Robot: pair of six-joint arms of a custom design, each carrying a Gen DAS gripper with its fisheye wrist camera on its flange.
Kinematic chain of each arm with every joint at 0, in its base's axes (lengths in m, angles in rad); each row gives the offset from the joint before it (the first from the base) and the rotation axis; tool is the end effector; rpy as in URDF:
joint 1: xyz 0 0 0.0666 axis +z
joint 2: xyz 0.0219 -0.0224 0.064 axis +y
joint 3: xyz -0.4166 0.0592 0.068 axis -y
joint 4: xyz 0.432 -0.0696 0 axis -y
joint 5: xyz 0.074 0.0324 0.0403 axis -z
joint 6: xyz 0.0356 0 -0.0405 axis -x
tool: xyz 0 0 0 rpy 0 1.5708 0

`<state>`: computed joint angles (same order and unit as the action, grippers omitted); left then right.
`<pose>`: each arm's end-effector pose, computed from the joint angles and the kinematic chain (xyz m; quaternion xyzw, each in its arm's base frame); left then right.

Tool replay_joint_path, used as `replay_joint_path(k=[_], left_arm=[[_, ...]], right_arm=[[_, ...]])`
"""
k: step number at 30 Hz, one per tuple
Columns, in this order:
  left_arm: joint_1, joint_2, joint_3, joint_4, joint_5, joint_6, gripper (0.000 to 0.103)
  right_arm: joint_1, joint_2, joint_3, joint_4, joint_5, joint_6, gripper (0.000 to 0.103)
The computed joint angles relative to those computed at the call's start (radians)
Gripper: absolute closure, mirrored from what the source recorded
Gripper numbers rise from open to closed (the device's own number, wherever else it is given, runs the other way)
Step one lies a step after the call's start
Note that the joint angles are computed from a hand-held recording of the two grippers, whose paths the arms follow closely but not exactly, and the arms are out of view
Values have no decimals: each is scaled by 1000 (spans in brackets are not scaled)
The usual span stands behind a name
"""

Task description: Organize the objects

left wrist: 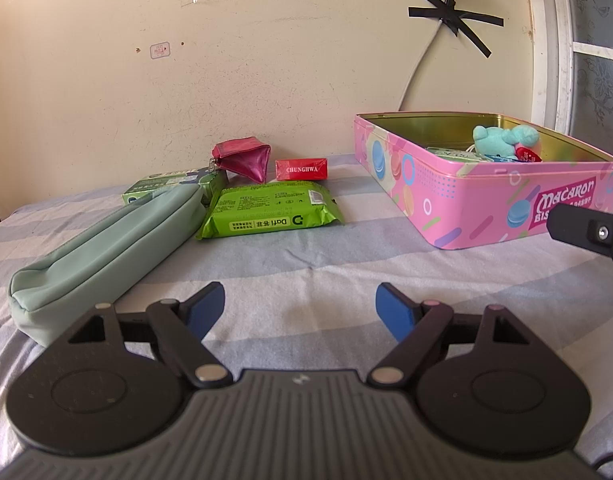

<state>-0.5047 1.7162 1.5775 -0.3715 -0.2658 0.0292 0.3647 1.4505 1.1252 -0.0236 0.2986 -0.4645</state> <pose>0.5924 -0.3170 0.4201 0.1362 0.8468 -0.0220 0.5137 0.5179 0.1861 0.3772 0.1256 0.8047 0.1170 0.5683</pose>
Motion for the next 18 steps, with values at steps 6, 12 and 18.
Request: replay_joint_path(k=[6, 12, 18], left_arm=[[1, 0, 0, -2, 0, 2, 19], [-2, 0, 3, -10, 1, 12, 19], [1, 1, 5, -12, 7, 14, 19]], right_arm=[[1, 0, 0, -1, 0, 0, 11], [1, 0, -1, 1, 1, -1, 11], [1, 0, -2, 2, 1, -1, 11]])
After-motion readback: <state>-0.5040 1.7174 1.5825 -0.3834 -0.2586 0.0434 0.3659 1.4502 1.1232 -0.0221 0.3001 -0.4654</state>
